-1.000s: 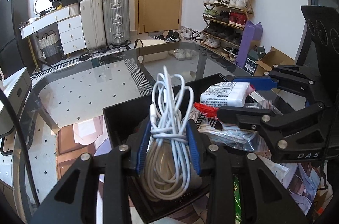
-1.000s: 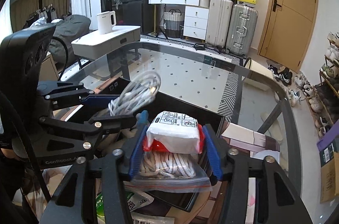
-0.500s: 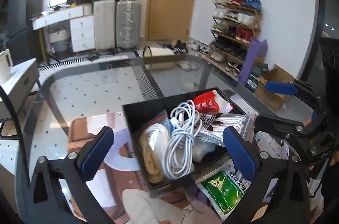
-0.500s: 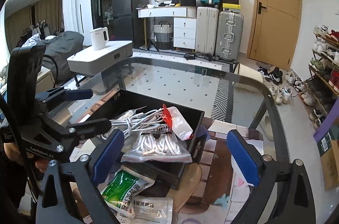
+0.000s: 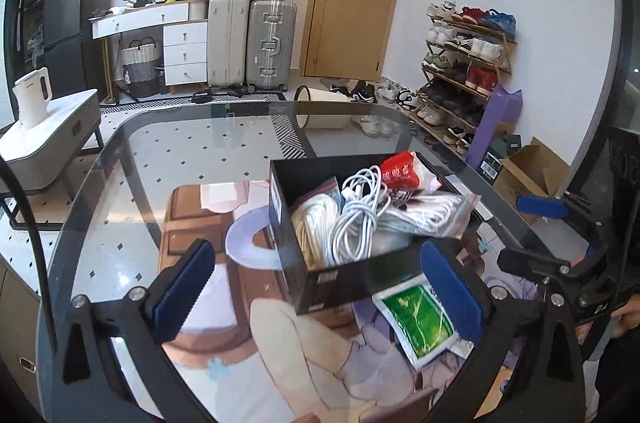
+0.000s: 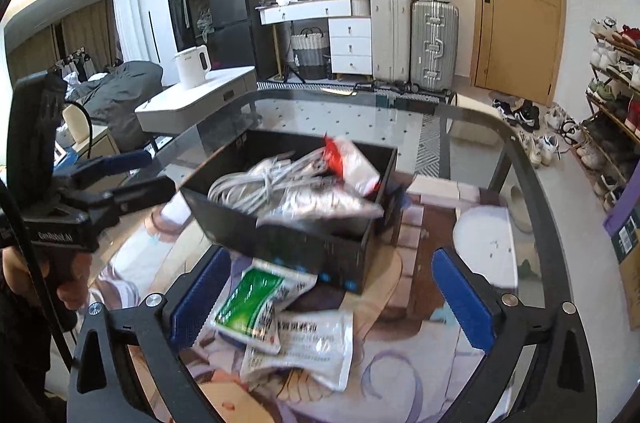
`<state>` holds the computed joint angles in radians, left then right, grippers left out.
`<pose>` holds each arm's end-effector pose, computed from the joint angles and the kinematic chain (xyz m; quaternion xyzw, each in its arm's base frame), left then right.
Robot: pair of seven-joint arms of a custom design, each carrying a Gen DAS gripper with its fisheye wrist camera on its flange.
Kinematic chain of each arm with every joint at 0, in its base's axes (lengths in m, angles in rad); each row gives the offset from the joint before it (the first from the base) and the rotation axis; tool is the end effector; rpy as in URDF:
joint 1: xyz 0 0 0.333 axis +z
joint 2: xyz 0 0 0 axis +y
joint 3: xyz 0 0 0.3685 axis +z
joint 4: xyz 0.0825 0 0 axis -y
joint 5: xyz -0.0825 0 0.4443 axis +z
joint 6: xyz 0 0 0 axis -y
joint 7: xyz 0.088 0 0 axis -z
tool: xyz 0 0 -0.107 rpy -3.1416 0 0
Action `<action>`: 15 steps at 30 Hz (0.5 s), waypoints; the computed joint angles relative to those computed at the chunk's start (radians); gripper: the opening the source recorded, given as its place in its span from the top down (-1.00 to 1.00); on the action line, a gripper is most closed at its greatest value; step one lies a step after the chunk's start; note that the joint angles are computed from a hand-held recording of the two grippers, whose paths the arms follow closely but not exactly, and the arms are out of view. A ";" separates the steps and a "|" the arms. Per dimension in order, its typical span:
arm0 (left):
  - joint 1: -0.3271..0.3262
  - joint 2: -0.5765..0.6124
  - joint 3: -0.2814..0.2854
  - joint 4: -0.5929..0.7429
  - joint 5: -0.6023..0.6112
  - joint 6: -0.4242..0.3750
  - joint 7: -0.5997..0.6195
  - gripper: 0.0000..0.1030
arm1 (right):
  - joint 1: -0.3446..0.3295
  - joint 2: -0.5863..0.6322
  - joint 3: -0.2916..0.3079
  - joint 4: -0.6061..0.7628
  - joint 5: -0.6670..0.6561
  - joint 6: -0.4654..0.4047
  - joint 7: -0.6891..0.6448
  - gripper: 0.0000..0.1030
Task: Organize soft objects
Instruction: 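Open both grippers to drop the cable and packet into the box, then move both grippers toward the green and white medicine packets on the cloth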
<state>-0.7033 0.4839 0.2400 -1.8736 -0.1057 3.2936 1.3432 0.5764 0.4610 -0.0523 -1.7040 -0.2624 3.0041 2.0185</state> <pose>0.6680 -0.3499 0.3814 -0.5601 0.6896 -0.4034 0.2191 0.6703 0.4170 0.4378 -0.7436 0.5277 -0.1940 0.3619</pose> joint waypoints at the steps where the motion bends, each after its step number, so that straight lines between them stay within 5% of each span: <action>1: -0.029 -0.002 0.027 -0.009 -0.010 0.001 -0.006 -1.00 | 0.003 -0.003 -0.001 -0.009 -0.001 0.000 0.002 -0.99; 9: -0.186 -0.002 0.166 -0.062 -0.083 0.017 0.015 -1.00 | 0.004 -0.022 0.007 -0.073 0.004 0.004 0.015 -0.99; 15: -0.210 0.001 0.169 -0.077 -0.107 0.009 0.037 -1.00 | 0.005 -0.027 0.012 -0.105 0.009 0.012 0.022 -0.99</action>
<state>-0.9132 0.4848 0.4093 -1.9510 -0.2124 3.3029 1.3807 0.5811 0.4338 -0.0401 -1.8086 -0.2535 3.0158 2.0409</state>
